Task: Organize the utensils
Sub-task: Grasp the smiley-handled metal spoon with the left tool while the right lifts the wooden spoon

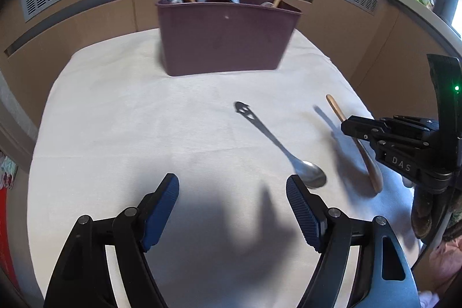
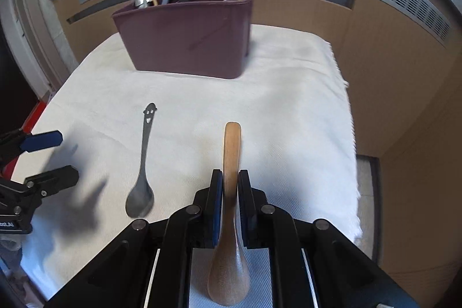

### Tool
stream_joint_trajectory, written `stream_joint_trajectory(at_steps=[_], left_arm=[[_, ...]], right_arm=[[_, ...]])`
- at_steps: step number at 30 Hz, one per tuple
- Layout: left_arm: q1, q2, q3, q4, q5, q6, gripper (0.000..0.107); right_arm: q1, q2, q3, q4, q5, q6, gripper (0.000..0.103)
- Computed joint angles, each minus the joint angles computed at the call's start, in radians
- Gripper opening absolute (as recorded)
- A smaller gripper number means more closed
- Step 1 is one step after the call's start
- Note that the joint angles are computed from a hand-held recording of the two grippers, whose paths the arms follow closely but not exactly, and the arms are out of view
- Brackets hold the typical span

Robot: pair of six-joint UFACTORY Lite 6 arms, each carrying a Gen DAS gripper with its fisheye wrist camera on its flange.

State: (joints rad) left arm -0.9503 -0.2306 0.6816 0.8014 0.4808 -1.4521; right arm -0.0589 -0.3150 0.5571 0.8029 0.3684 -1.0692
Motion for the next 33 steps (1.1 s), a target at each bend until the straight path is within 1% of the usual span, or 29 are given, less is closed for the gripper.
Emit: stream_joint_trajectory(at_steps=[4, 9, 11, 14, 15, 16, 17, 20, 21, 22, 24, 26, 28, 31, 33], left_arm=[[-0.072, 0.099, 0.075, 0.023, -0.011, -0.014, 0.077], [-0.160, 0.226, 0.170, 0.164, -0.007, -0.166, 0.076], [-0.175, 0.273, 0.206, 0.180, 0.007, -0.198, 0.073], [-0.171, 0.361, 0.280, 0.135, 0.032, -0.198, 0.068], [-0.168, 0.392, 0.309, 0.118, 0.049, -0.188, 0.063], [-0.165, 0.427, 0.344, 0.101, 0.071, -0.169, 0.058], [-0.165, 0.455, 0.368, 0.094, 0.090, -0.172, 0.056], [-0.157, 0.487, 0.397, 0.092, 0.101, -0.177, 0.051], [-0.156, 0.489, 0.397, 0.098, 0.099, -0.182, 0.048], [-0.156, 0.487, 0.393, 0.111, 0.098, -0.195, 0.039], [-0.150, 0.466, 0.367, 0.138, 0.082, -0.225, 0.031], [-0.146, 0.400, 0.300, 0.206, 0.054, -0.309, 0.031], [-0.165, 0.327, 0.239, 0.288, 0.071, -0.388, 0.030], [-0.195, 0.193, 0.158, 0.347, 0.123, -0.445, 0.030], [-0.231, 0.096, 0.114, 0.376, 0.200, -0.468, 0.030]], right_arm=[[-0.131, -0.014, -0.038, 0.169, 0.070, -0.201, 0.010], [-0.251, 0.007, -0.055, 0.299, 0.163, -0.361, 0.010], [-0.290, 0.001, -0.061, 0.322, 0.200, -0.392, 0.010], [-0.354, -0.008, -0.069, 0.348, 0.260, -0.431, 0.010], [-0.369, -0.010, -0.071, 0.356, 0.273, -0.441, 0.010], [-0.380, -0.011, -0.073, 0.362, 0.281, -0.449, 0.010], [-0.380, -0.009, -0.074, 0.372, 0.280, -0.455, 0.010], [-0.396, -0.019, -0.085, 0.386, 0.282, -0.471, 0.010], [-0.398, -0.023, -0.088, 0.389, 0.282, -0.473, 0.010], [-0.399, -0.026, -0.090, 0.389, 0.282, -0.472, 0.010], [-0.396, -0.044, -0.095, 0.383, 0.285, -0.457, 0.010], [-0.390, -0.080, -0.103, 0.367, 0.293, -0.434, 0.010], [-0.386, -0.122, -0.110, 0.352, 0.303, -0.412, 0.010], [-0.371, -0.204, -0.122, 0.324, 0.314, -0.366, 0.010], [-0.358, -0.258, -0.130, 0.311, 0.319, -0.335, 0.010]])
